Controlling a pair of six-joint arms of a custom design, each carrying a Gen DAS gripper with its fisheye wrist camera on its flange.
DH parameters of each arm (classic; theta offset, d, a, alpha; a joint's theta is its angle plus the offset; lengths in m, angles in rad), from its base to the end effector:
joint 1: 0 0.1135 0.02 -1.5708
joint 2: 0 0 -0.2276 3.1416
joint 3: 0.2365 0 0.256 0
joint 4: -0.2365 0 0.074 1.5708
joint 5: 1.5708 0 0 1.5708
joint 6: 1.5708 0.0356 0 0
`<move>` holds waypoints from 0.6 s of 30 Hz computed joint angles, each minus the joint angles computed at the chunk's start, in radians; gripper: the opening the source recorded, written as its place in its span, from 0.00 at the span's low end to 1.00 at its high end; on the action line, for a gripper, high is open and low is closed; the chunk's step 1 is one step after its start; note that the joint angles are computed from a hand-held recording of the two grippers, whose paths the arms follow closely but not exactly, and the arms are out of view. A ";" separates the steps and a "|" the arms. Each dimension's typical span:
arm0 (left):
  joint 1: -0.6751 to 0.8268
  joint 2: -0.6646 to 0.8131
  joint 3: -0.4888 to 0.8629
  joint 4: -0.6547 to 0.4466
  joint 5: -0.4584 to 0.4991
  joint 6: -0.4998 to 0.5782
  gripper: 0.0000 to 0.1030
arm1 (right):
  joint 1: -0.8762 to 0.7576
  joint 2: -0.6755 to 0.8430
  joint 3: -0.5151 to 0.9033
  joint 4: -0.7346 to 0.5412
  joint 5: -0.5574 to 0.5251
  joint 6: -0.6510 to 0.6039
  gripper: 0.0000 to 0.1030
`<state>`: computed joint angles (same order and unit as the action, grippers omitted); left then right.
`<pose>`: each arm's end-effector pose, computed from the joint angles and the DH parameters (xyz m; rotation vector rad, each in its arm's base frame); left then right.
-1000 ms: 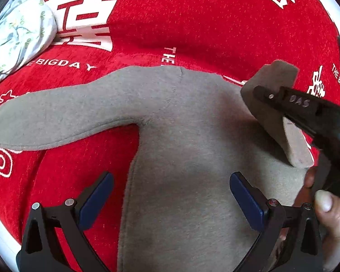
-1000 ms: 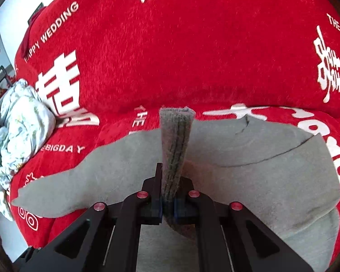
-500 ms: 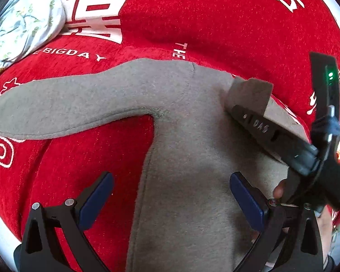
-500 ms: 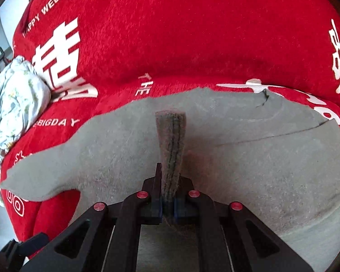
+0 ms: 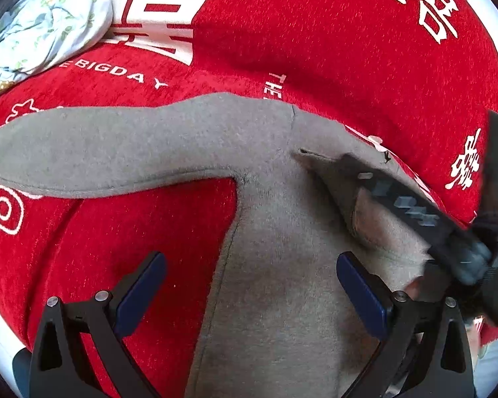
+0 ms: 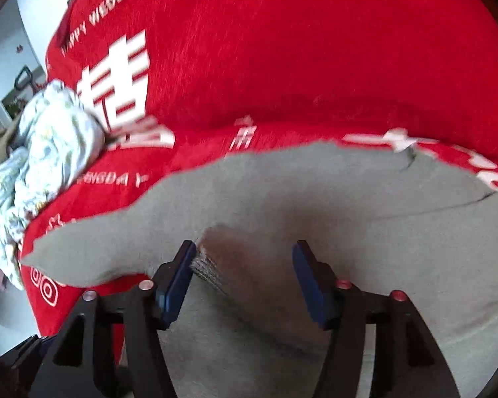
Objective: Fold small clothes
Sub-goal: 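Lay the sleeve across the sweater body and open the right gripper, then move the left gripper toward the other sweater sleeve cuff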
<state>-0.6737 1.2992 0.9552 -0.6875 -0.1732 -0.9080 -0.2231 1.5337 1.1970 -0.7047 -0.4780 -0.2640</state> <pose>0.2144 -0.1633 0.2117 -0.3686 2.5947 -0.3549 0.3153 -0.0547 0.2242 -0.2151 2.4831 0.4255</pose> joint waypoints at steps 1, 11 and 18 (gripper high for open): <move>-0.003 0.008 0.009 0.001 0.003 0.002 1.00 | -0.045 0.002 0.025 -0.021 -0.032 -0.024 0.66; -0.127 0.300 0.310 -0.008 0.000 0.053 1.00 | -0.368 0.202 0.169 0.078 0.221 -0.100 0.75; -0.178 0.758 0.847 -0.148 -0.018 0.170 1.00 | -0.420 0.280 0.176 0.101 0.216 -0.157 0.80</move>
